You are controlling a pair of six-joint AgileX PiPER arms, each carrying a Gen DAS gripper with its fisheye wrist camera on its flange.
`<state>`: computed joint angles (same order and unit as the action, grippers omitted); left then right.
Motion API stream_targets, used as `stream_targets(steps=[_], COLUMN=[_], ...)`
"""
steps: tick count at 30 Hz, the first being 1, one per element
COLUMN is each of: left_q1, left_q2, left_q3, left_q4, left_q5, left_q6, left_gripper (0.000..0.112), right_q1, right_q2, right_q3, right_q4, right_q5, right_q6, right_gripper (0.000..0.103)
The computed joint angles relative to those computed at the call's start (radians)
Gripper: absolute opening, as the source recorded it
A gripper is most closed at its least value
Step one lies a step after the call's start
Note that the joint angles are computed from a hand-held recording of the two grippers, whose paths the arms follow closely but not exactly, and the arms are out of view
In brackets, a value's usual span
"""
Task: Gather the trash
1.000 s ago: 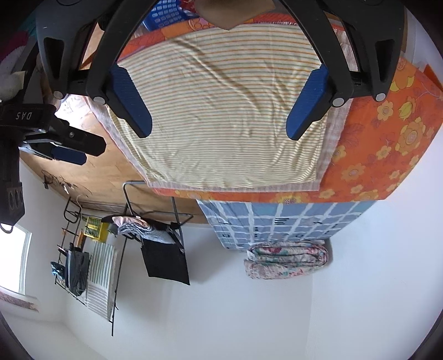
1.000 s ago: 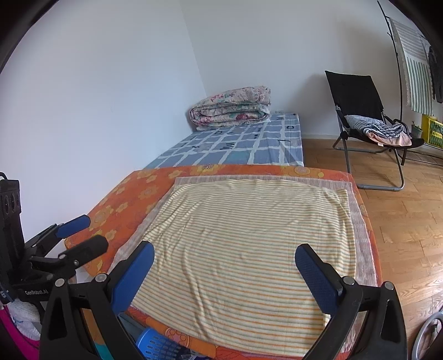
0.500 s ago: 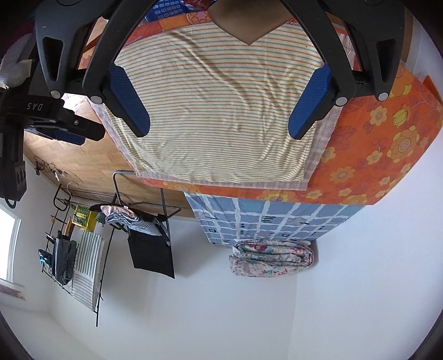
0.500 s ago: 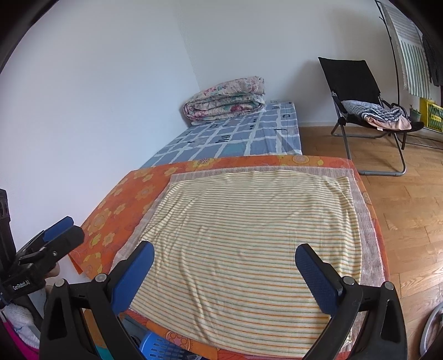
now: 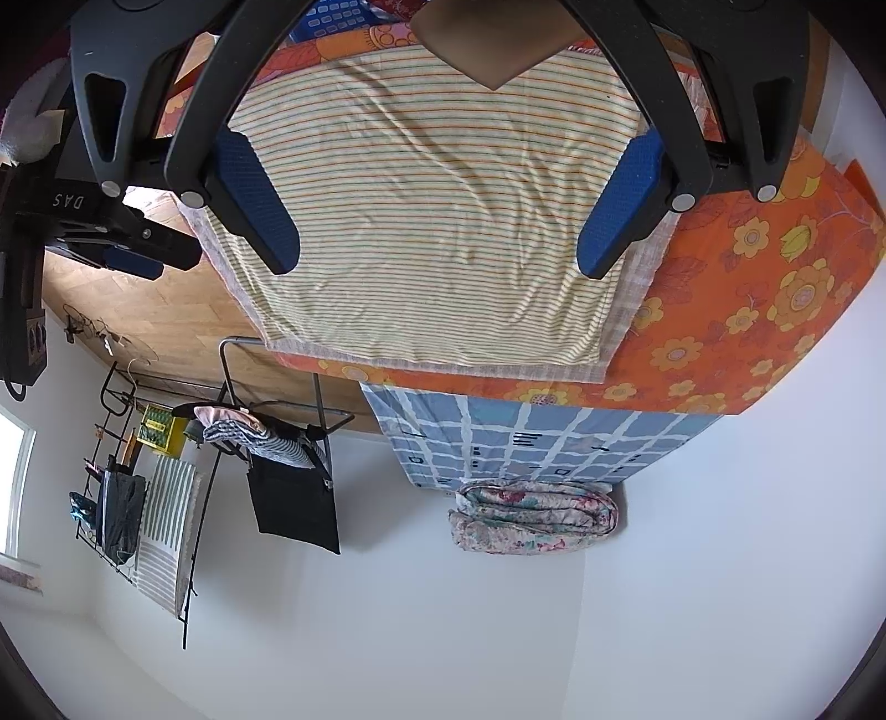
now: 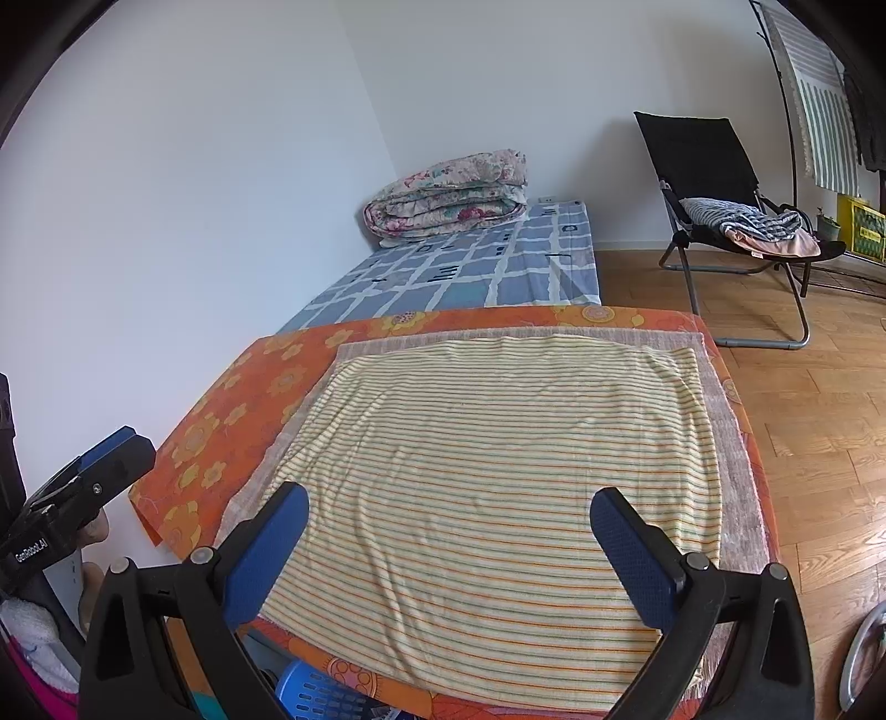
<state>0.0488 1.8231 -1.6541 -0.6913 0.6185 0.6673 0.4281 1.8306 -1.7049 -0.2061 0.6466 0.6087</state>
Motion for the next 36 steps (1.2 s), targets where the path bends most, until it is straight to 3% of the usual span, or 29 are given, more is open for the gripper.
stream_targets(steps=[36], left_q1=[0.031], left_q2=[0.031], left_q3=[-0.040], left_q4=[0.017], left_q5=[0.032], left_q6=[0.002], left_gripper=[0.102], right_q1=[-0.014], right_q2=[0.002], right_q3=[0.022], right_q4=[0.018], right_q5=[0.002], right_q6=[-0.021], right_gripper=[0.103])
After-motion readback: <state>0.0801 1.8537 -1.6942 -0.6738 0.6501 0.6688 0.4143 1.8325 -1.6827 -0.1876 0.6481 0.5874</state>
